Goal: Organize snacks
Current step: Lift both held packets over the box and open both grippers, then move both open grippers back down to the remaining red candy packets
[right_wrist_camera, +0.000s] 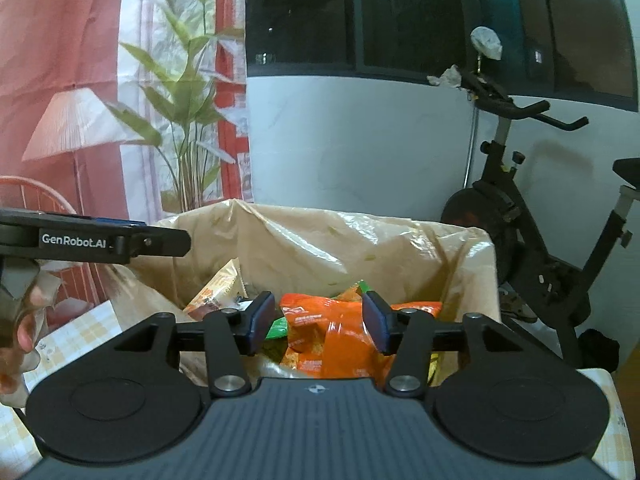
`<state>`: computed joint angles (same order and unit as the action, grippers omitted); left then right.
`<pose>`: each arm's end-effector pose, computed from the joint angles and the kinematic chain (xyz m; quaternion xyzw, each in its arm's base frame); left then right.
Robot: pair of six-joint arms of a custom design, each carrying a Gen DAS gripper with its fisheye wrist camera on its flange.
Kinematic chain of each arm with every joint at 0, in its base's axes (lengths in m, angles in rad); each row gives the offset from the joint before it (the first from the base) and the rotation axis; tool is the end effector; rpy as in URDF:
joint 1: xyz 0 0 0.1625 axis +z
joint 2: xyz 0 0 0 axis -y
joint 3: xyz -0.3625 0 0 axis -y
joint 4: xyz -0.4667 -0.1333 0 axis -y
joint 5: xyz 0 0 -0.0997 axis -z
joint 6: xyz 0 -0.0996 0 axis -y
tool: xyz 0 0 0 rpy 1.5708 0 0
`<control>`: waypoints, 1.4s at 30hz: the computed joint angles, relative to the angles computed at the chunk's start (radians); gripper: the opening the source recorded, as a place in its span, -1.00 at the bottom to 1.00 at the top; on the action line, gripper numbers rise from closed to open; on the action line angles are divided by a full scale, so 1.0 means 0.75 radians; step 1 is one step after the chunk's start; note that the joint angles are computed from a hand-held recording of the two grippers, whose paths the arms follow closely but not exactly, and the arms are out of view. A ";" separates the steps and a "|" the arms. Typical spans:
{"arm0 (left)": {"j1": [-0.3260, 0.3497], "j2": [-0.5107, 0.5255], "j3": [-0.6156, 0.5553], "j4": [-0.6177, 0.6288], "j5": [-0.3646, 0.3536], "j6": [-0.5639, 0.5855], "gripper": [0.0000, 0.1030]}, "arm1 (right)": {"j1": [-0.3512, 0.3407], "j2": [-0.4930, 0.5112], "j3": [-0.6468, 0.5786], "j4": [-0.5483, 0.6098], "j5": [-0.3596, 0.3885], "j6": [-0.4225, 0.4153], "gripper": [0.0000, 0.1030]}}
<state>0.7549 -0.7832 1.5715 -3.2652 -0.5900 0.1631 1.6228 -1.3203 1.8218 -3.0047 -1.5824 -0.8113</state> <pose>-0.3553 -0.6309 0.1316 0.1910 0.7969 -0.5015 0.2773 0.1652 -0.6307 0.3100 0.3713 -0.8124 0.4156 0.1714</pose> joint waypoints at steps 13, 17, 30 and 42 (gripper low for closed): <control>-0.079 -0.095 0.221 -0.109 0.083 -0.076 0.31 | -0.039 -0.179 0.226 -0.167 0.091 -0.027 0.01; -0.093 -0.125 0.286 -0.119 0.099 -0.133 0.31 | -0.054 -0.228 0.289 -0.197 0.111 -0.033 0.02; -0.112 -0.212 0.472 0.102 0.128 -0.470 0.31 | -0.132 -0.327 0.449 -0.204 0.130 -0.020 0.02; -0.115 -0.232 0.567 0.171 0.123 -0.635 0.31 | -0.213 -0.307 0.512 -0.167 0.099 -0.093 0.02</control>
